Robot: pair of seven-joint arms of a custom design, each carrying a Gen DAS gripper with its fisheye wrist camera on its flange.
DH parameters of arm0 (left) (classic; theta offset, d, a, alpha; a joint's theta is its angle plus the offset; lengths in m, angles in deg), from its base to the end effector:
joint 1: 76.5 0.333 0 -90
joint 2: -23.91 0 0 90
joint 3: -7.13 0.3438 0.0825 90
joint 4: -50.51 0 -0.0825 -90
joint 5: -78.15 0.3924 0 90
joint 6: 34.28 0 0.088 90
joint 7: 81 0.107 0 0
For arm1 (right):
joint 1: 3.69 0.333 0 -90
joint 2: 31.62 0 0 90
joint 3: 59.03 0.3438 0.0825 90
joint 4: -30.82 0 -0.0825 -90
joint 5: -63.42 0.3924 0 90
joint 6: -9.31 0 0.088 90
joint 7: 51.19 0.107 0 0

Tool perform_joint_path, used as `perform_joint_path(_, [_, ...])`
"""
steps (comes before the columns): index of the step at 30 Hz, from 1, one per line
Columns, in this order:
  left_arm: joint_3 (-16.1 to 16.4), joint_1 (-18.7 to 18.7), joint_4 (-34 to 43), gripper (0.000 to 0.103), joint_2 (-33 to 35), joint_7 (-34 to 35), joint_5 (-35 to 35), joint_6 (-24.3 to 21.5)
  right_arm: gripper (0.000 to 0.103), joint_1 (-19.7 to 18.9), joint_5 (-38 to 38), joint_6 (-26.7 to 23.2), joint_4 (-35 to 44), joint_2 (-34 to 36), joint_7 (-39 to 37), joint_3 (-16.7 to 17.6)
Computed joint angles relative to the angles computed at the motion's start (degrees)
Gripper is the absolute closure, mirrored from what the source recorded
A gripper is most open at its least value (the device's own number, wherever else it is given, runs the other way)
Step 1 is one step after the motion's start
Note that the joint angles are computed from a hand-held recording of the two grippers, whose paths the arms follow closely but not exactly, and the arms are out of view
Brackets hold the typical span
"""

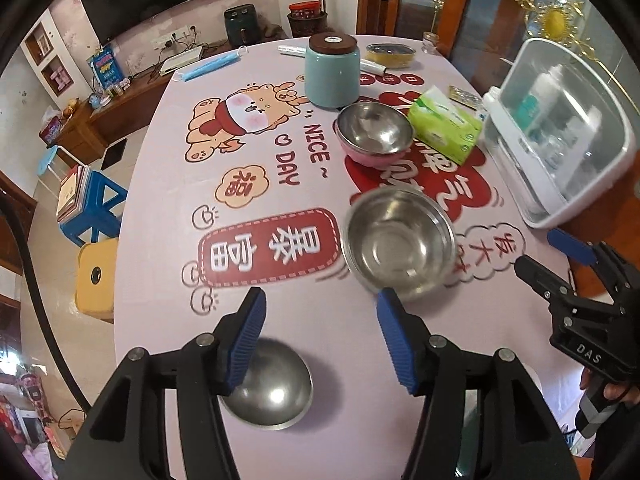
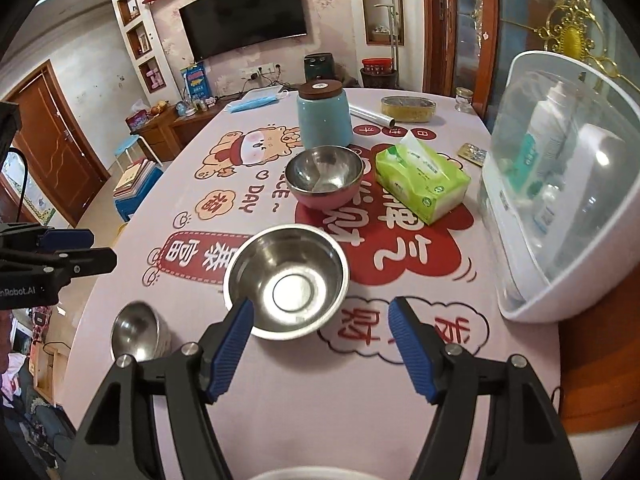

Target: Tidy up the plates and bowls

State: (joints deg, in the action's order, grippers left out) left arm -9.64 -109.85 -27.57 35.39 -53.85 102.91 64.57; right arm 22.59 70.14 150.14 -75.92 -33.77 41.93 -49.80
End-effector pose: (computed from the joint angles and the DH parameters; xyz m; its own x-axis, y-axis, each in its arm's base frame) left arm 0.4585 -0.4536 0.6587 0.2061 -0.9782 -0.0256 -0.8997 -0.1791 -0.3981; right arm 0.4911 0.3524 0.6261 0.5138 -0.8465 -0.1390 -0.7354 -0.3513 -0.5795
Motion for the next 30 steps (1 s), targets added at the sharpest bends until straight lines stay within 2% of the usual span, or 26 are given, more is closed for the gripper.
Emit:
perform_joint_path(9, [1.3, 3.2, -1.4, 0.045, 3.2, 6.2, -4.8, 5.0, 0.033, 0.7, -3.0, -1.9, 5.5, 7.0, 4.2, 0.2])
perform_joint_path(14, [1.8, 5.0, -5.0, 0.045, 4.0, 7.9, -7.9, 12.4, 0.033, 0.9, -1.7, -2.1, 6.5, 9.5, 4.7, 0.1])
perform_joint_path(19, [2.1, 5.5, -6.0, 0.045, 5.9, 10.0, -9.3, 16.3, 0.033, 0.9, -0.4, -3.5, 7.2, 11.7, 5.4, 0.1])
perform_joint_path(25, [2.6, 5.5, -6.5, 0.045, 8.2, 11.2, -10.8, 19.6, 0.033, 0.7, 1.8, -1.2, 5.7, 12.8, 5.5, 0.3])
perform_joint_path(30, [2.7, 6.1, -9.4, 0.045, 8.3, 9.7, -13.1, 24.6, 0.033, 0.1, 5.8, 2.0, 3.6, 12.8, 3.1, 1.0])
